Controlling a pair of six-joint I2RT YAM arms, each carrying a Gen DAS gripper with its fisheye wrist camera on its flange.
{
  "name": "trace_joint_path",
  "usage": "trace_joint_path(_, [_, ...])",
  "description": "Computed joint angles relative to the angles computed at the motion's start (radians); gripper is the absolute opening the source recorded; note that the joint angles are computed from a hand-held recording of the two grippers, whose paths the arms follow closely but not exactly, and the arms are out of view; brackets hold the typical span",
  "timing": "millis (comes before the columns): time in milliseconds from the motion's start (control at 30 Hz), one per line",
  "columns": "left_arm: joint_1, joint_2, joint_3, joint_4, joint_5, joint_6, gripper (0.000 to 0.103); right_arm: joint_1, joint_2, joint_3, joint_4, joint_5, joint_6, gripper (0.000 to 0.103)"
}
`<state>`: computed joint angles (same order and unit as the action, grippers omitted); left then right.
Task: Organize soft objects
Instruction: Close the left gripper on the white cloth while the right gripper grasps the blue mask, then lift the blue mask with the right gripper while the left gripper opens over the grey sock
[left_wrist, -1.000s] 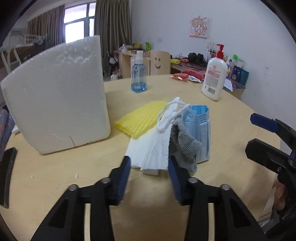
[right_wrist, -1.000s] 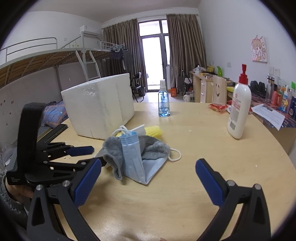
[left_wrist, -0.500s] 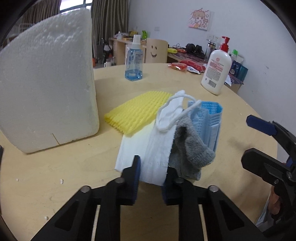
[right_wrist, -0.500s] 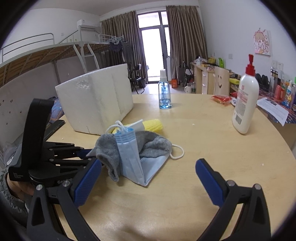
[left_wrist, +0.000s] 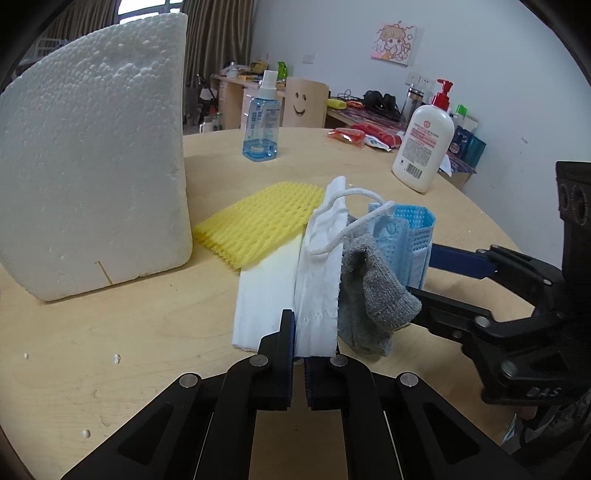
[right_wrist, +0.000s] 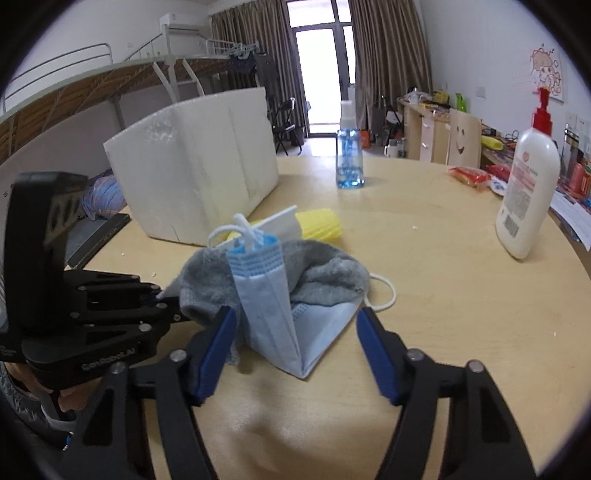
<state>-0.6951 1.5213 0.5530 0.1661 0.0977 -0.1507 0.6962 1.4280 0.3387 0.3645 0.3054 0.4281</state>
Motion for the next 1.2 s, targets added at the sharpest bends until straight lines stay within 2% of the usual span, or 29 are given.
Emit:
trace_joint_path(67, [0.001, 0.002, 0.000, 0.000, 0.004, 0.001, 0.004, -0.013, 0.013, 0.011, -0.008, -0.027, 0.001, 0.062])
trace_joint_path(133, [0.002, 0.003, 0.001, 0.001, 0.006, -0.002, 0.004, -0.020, 0.020, 0.024, -0.024, -0.049, -0.001, 0.050])
trace_joint_path(200, [0.006, 0.003, 0.001, 0.001, 0.009, -0.001, 0.004, -0.032, 0.025, 0.026, -0.022, -0.081, 0.002, 0.026])
trace_joint_path(300, [0.008, -0.004, -0.006, 0.004, 0.011, 0.000, 0.004, -0.036, 0.023, 0.021, -0.022, -0.109, 0.007, 0.014])
trace_joint_path(433, [0.012, -0.018, -0.018, 0.014, 0.022, 0.003, 0.004, -0.031, 0.006, 0.013, -0.019, -0.108, 0.017, 0.012])
trace_joint_path(633, [0.012, -0.068, -0.040, 0.024, 0.026, 0.005, 0.004, -0.016, -0.102, -0.015, -0.065, -0.087, 0.030, 0.011])
trace_joint_path(967, [-0.012, -0.263, -0.092, -0.023, -0.021, 0.009, 0.004, 0.055, -0.375, -0.053, -0.208, 0.016, 0.068, 0.011])
trace_joint_path(1200, [-0.016, -0.309, -0.109, -0.045, -0.051, 0.010, 0.004, 0.111, -0.505, -0.056, -0.308, 0.107, 0.098, 0.011])
